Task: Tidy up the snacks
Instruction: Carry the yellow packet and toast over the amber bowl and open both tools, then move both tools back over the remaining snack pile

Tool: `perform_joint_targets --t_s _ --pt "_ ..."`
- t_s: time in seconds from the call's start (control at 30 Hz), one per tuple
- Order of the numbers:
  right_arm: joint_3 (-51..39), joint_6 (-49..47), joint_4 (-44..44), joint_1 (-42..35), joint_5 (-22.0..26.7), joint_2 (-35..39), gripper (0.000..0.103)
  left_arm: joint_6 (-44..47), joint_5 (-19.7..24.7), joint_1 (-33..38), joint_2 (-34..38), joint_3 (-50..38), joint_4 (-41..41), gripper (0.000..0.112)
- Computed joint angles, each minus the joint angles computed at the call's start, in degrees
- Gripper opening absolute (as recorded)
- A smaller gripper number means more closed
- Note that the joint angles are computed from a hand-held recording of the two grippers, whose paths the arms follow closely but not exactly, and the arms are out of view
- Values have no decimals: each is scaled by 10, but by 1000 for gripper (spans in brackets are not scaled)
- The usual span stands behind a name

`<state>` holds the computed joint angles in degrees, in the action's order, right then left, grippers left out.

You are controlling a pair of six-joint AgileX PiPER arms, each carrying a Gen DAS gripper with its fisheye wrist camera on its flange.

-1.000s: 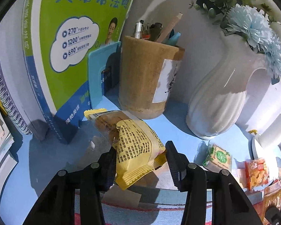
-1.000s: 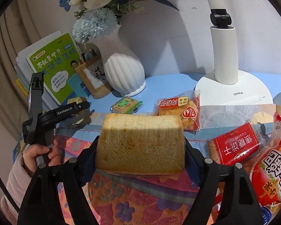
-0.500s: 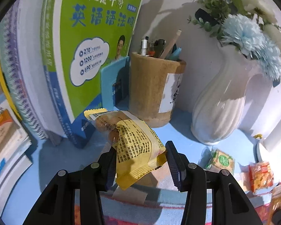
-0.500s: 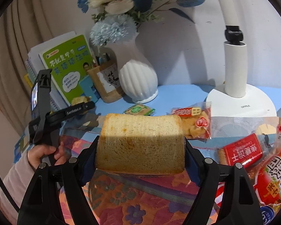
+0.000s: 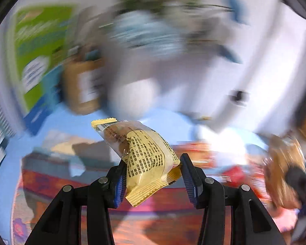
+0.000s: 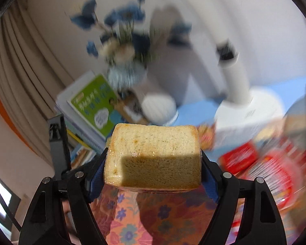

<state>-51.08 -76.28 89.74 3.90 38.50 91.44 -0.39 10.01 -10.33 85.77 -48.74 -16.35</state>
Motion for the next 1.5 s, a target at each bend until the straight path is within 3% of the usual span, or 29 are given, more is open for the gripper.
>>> perform_joint_targets --t_s 0.2,0.37,0.47,0.57,0.6,0.67,0.7,0.73,0.8,0.9,1.03,1.27,1.5 --pt "-105 127 -171 -128 58 -42 79 -36 114 -164 19 -153 34 47" --pt "-216 221 -278 -234 117 -19 79 51 155 -248 87 -279 -59 47" --pt "-271 250 -316 -286 141 7 79 157 196 -269 161 -365 -175 47" --pt "-306 261 -339 -320 151 37 79 210 227 -289 226 -422 -235 48" --pt "-317 264 -350 -323 148 49 80 224 238 -294 247 -441 -246 52" --pt "-343 277 -383 -325 146 79 84 191 261 -309 282 -481 -198 75" --pt "-356 291 -405 -322 147 90 85 146 259 -320 288 -493 -149 88" --pt "-377 327 -448 -315 148 106 85 121 236 -327 285 -485 -112 90" --pt "-392 368 -494 -304 144 116 85 114 233 -324 284 -485 -102 90" --pt "-378 352 -480 -313 138 108 86 59 247 -314 288 -500 -55 95" --pt "-361 346 -444 -314 144 92 86 -11 233 -306 268 -479 15 96" --pt "-306 343 -426 -264 121 29 91 25 206 -243 214 -398 -12 96" --pt "-245 365 -435 -171 68 -27 97 41 181 -167 146 -320 -15 96"
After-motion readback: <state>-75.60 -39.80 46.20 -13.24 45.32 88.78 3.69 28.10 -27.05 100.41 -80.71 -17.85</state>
